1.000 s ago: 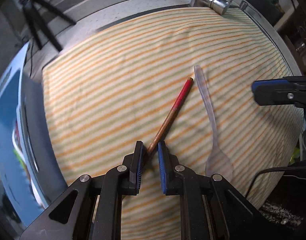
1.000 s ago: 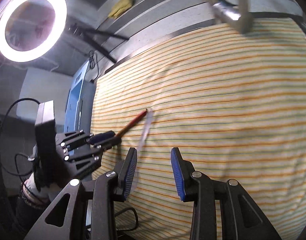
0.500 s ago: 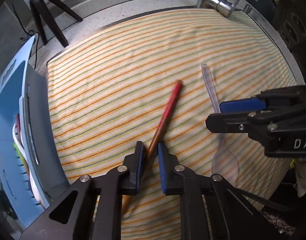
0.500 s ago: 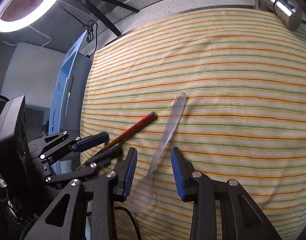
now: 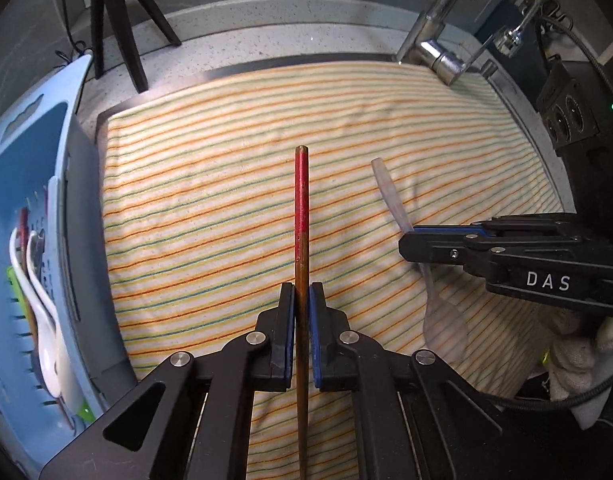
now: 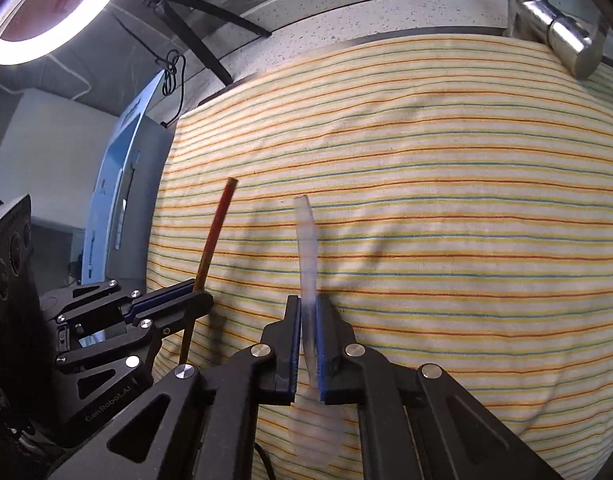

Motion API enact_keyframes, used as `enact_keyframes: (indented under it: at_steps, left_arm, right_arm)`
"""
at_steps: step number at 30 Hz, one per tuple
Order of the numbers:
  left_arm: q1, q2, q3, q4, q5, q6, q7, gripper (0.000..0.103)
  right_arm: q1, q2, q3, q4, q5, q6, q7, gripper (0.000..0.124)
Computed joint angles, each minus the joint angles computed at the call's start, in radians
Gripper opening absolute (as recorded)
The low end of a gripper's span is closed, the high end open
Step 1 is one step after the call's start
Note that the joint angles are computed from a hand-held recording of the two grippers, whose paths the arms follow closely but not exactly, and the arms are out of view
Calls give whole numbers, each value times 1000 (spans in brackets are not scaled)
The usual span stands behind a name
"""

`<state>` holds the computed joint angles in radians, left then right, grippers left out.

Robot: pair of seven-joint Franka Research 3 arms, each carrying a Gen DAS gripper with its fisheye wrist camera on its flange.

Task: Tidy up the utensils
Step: 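Carry the chopstick and clear spoon over the blue basket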

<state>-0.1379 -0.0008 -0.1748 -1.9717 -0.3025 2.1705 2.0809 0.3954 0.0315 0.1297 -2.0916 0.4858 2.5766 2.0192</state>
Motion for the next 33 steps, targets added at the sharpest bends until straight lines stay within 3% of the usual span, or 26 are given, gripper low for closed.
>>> enact_keyframes:
  at_steps: [8,15,24,33]
  left_arm:
    - [14,-76,33,-30,-104,8,60,6]
    - [34,-102,69,3,-169,6,92,6]
    - [107,-75,113,68,-148,70,61,6]
    - [194,30,117,153,-147,99,-3,5]
  right_arm:
    - [5,-63,3,-13,-5,68,5,6]
    - [20,-46,11,79,6,80,-39,6]
    - [47,149,29,382,-9,28,-85,6]
    - [109,444,24,793,-119,-110,-19,6]
